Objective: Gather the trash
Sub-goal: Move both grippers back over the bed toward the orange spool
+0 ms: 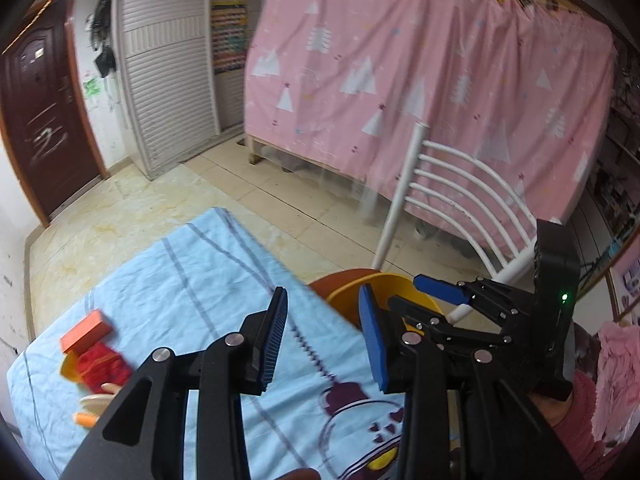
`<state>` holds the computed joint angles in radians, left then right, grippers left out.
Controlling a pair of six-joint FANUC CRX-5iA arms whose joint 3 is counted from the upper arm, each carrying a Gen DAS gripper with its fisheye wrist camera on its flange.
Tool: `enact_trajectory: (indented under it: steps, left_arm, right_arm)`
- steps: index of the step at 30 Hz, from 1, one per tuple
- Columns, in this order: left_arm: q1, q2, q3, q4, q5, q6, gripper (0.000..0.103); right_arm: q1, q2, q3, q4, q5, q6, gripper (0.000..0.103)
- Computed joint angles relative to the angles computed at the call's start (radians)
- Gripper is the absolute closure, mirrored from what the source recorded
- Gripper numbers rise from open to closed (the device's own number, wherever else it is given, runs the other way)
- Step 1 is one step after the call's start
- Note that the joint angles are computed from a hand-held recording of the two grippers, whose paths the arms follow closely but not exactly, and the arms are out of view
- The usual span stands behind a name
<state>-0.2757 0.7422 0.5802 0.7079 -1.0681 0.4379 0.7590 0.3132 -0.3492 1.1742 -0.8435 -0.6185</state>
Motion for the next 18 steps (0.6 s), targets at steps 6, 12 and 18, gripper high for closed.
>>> enact_trajectory:
  steps: [6, 12, 18]
  left_arm:
    - [0.056, 0.006, 0.012, 0.021, 0.021, 0.007, 0.074]
    - [0.111, 0.033, 0.053, 0.02, 0.032, 0.04, 0.074]
    - [0.18, 0.084, 0.134, -0.029, 0.052, 0.119, 0.066]
  right_arm:
    - [-0.017, 0.08, 0.124, -0.016, 0.05, 0.123, 0.062]
    - [-0.032, 0.163, 0.258, -0.055, 0.094, 0.254, 0.062]
    - [-0.038, 0.233, 0.378, -0.094, 0.145, 0.377, 0.062]
